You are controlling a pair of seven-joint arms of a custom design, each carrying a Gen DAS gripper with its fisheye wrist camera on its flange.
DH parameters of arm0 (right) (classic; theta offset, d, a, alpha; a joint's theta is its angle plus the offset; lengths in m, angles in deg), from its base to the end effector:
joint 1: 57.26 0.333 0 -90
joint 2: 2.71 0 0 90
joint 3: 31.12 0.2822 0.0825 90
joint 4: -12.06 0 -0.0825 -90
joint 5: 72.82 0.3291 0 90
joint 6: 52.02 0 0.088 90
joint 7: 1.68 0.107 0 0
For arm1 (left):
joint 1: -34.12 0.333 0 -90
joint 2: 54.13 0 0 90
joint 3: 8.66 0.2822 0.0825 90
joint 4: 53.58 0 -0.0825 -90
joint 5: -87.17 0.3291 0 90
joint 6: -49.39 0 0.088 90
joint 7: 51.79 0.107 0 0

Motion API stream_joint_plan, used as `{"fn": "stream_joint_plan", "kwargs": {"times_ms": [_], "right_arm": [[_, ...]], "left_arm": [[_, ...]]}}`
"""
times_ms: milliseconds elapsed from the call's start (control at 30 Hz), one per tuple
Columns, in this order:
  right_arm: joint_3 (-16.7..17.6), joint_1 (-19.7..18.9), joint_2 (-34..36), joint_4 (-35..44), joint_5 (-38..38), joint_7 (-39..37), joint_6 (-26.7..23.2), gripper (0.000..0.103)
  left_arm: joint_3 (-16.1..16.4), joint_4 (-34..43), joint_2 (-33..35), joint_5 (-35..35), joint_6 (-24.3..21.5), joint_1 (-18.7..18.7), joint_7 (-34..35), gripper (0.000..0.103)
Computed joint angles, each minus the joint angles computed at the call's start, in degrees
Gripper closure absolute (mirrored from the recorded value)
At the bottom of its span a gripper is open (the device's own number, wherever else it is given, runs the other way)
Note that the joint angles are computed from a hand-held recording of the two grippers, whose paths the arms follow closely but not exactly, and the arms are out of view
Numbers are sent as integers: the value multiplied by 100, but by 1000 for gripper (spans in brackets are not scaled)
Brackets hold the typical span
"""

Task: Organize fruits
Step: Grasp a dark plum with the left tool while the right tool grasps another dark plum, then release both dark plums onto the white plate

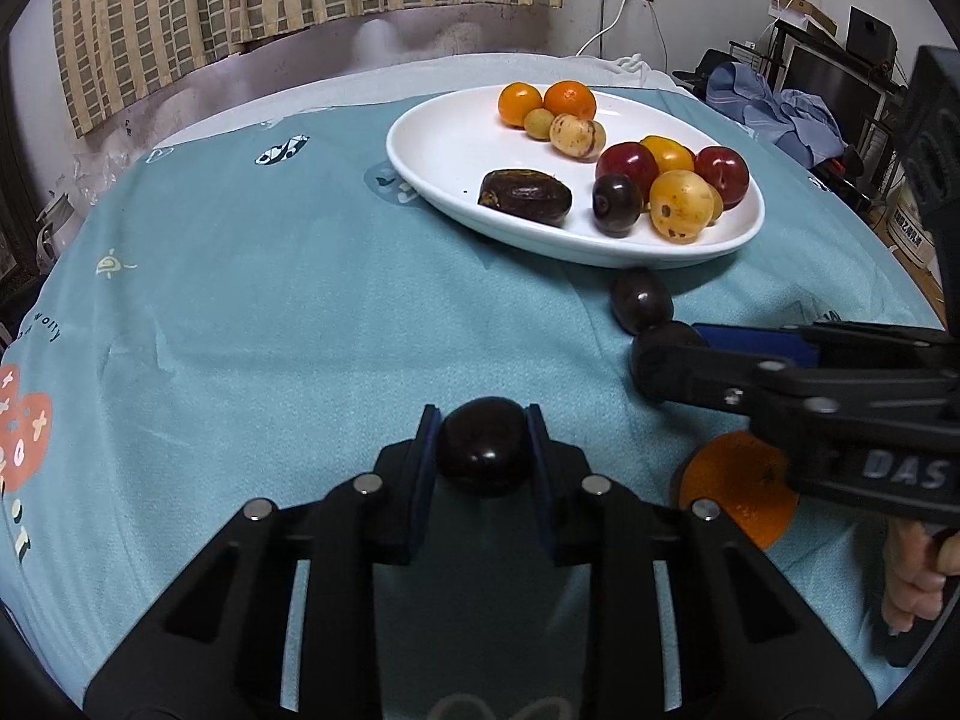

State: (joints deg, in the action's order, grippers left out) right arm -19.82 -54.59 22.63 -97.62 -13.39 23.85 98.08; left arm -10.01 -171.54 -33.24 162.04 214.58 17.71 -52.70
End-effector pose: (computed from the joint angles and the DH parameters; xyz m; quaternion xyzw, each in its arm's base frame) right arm 0.5802 0.1161 0.2928 -0.7983 0.4877 0.0165 0.3529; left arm 0.5076 -0.2206 0.2893 -0.6879 0.6432 -0.2263 0.2487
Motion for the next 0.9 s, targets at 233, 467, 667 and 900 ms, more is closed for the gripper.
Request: {"fn": "stream_joint_plan", "kwargs": {"times_ms": [233, 467, 667, 900], "right_arm": [[135, -44, -85, -156, 266, -519, 240, 72], [-87, -344, -518, -238, 1318, -1216, -530, 72], [-461, -348, -609, -26, 1965, -1380, -673, 72], [-493, -235, 107, 1200, 1130, -456, -293, 72]], "left_arm": [[12, -5, 0, 45, 29, 3, -48, 74], [1, -55, -121, 658, 71, -1, -626, 75], [-189, -33, -377, 1037, -51, 156, -972, 75], [-246, 1296, 230, -415, -142, 345, 752, 75]]}}
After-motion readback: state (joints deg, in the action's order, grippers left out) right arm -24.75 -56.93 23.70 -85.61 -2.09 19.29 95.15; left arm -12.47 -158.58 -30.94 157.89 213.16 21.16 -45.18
